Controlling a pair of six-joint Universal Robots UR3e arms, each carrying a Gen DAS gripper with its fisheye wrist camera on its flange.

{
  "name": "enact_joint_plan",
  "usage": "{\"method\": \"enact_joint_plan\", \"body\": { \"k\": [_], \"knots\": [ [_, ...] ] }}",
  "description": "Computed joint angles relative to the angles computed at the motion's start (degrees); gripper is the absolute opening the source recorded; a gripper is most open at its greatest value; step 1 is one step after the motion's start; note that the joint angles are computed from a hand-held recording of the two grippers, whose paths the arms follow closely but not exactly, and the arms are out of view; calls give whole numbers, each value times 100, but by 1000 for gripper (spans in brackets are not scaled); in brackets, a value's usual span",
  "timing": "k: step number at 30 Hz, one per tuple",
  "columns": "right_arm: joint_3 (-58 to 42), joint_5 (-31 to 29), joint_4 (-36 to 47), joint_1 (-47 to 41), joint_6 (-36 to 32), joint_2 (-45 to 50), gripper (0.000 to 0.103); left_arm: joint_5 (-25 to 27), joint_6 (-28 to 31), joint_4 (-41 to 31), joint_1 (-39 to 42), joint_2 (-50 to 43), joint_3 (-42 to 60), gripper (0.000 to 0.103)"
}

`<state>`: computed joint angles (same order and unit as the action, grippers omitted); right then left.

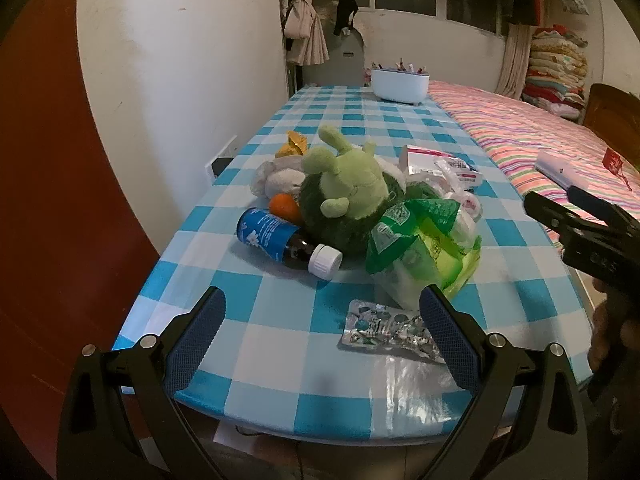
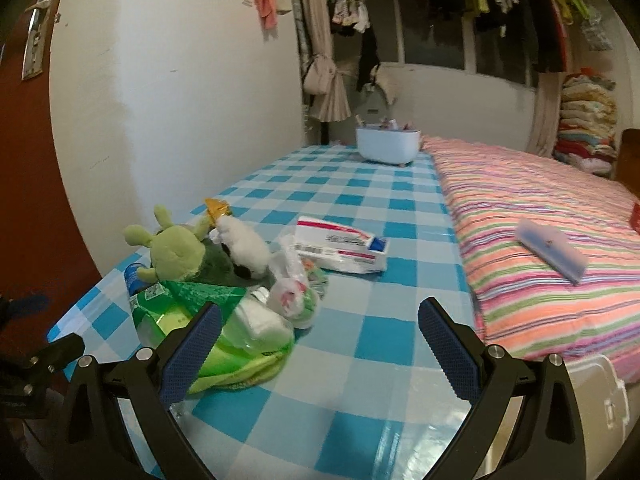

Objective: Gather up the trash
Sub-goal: 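Grasp the green snack bag with the right gripper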

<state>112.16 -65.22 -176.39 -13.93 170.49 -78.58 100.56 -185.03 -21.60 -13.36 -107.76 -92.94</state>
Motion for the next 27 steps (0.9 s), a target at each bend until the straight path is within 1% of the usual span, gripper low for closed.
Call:
{"method": "enact_joint_plan", "body": {
  "k": [5,8,9,11,13,16,17,21,23,24,25,26,27],
  "knots": [
    [-271,576,418,19,-173,294,96,-24,25,23,12,47,-133,96],
    [-434,1126,692,62,-543,417,96,-95,19,23,60,49,-188,96],
    [-505,1203,765,119,-671,459,96,-121,7,14,82,54,-208,96],
    [-693,1179,844,325,-962,565,96,-151,-16,-5,112,35,-203,96],
    [-1026,1065,1128,556,-1252,744,96,-174,-31,-3,139,40,-225,96],
    [-1448,659,1294,946,-1569,1059,96,-193,-36,-15,171,42,-237,96],
    [-1640,404,1371,1109,-1655,1205,96,-193,-32,-8,182,36,-243,96],
    [-2274,-37,1872,1349,-1678,1647,96,-220,-27,-45,208,25,-240,96],
    [-2306,134,1929,1276,-1701,1672,96,-226,-19,-68,203,-1,-213,96],
    [-2333,167,1945,1246,-1706,1696,91,-230,-14,-77,198,-21,-194,96],
    [-2345,160,1953,1235,-1700,1702,76,-243,-6,-89,201,-40,-177,96],
    [-2358,209,1979,1193,-1693,1696,69,-249,-8,-100,195,-62,-161,96],
    [-2364,228,1958,1166,-1668,1701,55,-262,-11,-115,190,-89,-137,96]
  ]
}}
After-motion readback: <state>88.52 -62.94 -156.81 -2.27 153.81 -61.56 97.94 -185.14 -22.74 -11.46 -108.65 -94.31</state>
